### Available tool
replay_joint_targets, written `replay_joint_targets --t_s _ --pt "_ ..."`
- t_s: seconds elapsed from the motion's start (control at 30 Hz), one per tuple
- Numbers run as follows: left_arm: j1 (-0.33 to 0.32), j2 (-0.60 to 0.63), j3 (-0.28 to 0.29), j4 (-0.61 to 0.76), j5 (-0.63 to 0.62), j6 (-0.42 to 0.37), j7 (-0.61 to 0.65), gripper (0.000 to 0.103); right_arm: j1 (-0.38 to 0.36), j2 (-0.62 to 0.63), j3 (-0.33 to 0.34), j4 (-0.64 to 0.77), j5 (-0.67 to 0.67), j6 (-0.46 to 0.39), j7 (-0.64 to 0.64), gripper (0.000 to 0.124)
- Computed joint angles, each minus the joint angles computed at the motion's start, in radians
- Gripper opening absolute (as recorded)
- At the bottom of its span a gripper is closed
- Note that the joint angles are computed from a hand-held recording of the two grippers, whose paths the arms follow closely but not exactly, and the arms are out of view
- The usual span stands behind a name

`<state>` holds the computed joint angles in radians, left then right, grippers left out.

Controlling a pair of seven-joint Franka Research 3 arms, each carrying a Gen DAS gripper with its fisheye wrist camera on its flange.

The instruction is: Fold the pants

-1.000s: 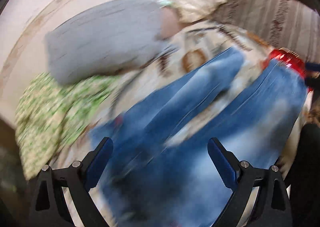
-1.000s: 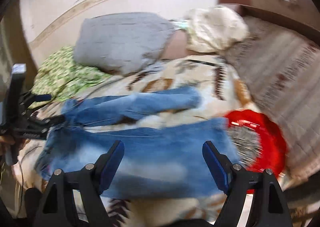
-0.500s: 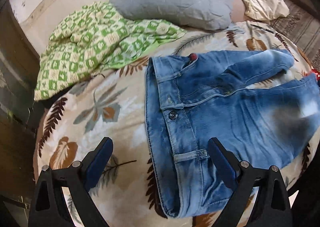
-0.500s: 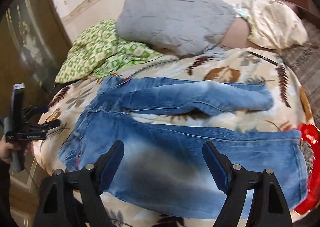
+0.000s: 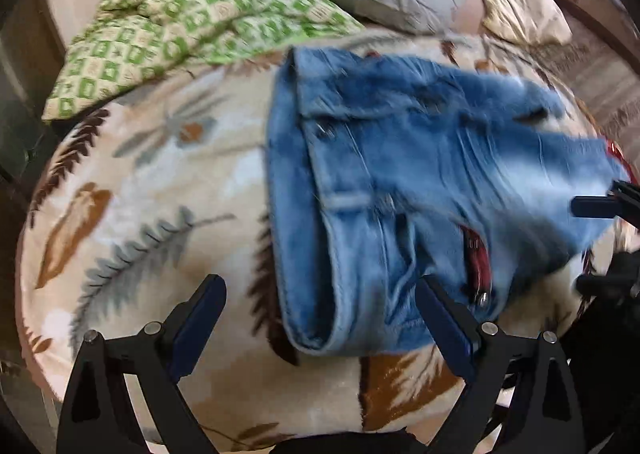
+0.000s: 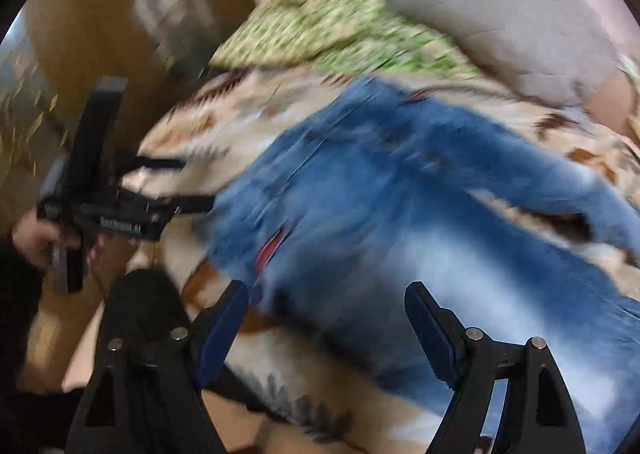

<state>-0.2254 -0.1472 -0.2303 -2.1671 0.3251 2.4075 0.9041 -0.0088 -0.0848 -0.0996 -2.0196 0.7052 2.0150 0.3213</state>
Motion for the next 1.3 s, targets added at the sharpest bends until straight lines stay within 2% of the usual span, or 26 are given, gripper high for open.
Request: replay_joint_targets --t_s 0.1,0.13,0.17,0.2,0.23,0.27,0.3,0.33,0.43,0.57,0.63,0.7,0.73,0.8,0.83,0.87,0.9,0.97,1.03,1.17,1.3 --pt "-0.003 0.049 0.009 0.015 -0.029 -0.005 0.060 0.093 0.028 -0.015 0.029 -0.057 -0.042 0.039 -0.022 0.083" --pt "-0.004 0.058 0.017 0.009 -0.069 0.016 0.101 0.066 0.037 -0.011 0.036 -0.069 -0.052 0.064 -0.023 0.083" --pt "-0.008 0.063 0.027 -0.001 -0.142 0.041 0.167 0.049 0.049 -0.003 0.047 -0.082 -0.069 0.098 -0.019 0.083" --pt "-0.007 0.065 0.030 -0.007 -0.169 0.055 0.194 0.048 0.060 0.013 0.056 -0.086 -0.087 0.124 -0.008 0.080" --pt "-0.005 0.063 0.031 -0.007 -0.184 0.059 0.223 0.039 0.067 0.026 0.060 -0.087 -0.099 0.143 0.006 0.060" --pt "-0.005 0.059 0.034 -0.006 -0.214 0.062 0.261 0.029 0.074 0.030 0.065 -0.098 -0.109 0.182 0.015 0.053" --pt "-0.005 0.052 0.040 -0.007 -0.253 0.069 0.299 0.027 0.078 0.029 0.063 -0.102 -0.091 0.189 0.001 0.048" --pt "-0.003 0.046 0.044 -0.004 -0.275 0.068 0.326 0.023 0.081 0.024 0.061 -0.098 -0.079 0.181 -0.001 0.037" --pt "0.010 0.011 0.049 -0.004 -0.290 0.066 0.353 0.020 0.087 0.007 0.057 -0.089 -0.064 0.158 -0.006 0.031" --pt "0.026 -0.082 0.063 -0.067 -0.278 0.064 0.324 0.020 0.095 -0.013 0.048 -0.075 -0.024 0.073 -0.019 0.027" --pt "0.028 -0.085 0.073 -0.086 -0.295 0.054 0.329 0.021 0.102 -0.017 0.055 -0.088 -0.020 0.079 -0.016 0.027" --pt "0.034 -0.060 0.058 -0.085 -0.260 0.027 0.308 0.023 0.114 -0.018 0.070 -0.113 -0.044 0.116 0.018 0.028" --pt "0.039 -0.052 0.048 -0.081 -0.229 0.020 0.284 0.033 0.117 -0.008 0.072 -0.113 -0.056 0.127 0.034 0.034" --pt "0.046 -0.038 0.034 -0.062 -0.176 0.001 0.235 0.054 0.119 -0.008 0.073 -0.122 -0.082 0.157 0.061 0.064" --pt "0.052 -0.037 0.024 -0.044 -0.134 -0.023 0.196 0.070 0.118 -0.009 0.072 -0.120 -0.096 0.163 0.074 0.075" --pt "0.055 -0.046 0.020 -0.041 -0.101 -0.026 0.170 0.081 0.114 -0.011 0.064 -0.111 -0.095 0.151 0.074 0.075" --pt "0.059 -0.057 0.019 -0.040 -0.071 -0.011 0.146 0.084 0.109 -0.010 0.056 -0.097 -0.085 0.127 0.070 0.075" --pt "0.060 -0.063 0.031 -0.023 -0.062 0.021 0.143 0.085 0.091 0.000 0.033 -0.049 -0.050 0.072 0.061 0.075" --pt "0.065 -0.029 0.034 0.040 -0.050 0.002 0.142 0.085 0.069 0.017 0.016 0.006 -0.002 0.052 0.053 0.075" --pt "0.071 0.110 0.028 0.220 0.028 -0.065 0.127 0.085 0.039 0.089 0.016 0.138 0.041 0.094 0.089 0.075" --pt "0.061 0.305 0.042 0.467 0.061 -0.136 0.116 0.085 0.030 0.207 0.041 0.296 -0.007 0.184 0.136 0.075"
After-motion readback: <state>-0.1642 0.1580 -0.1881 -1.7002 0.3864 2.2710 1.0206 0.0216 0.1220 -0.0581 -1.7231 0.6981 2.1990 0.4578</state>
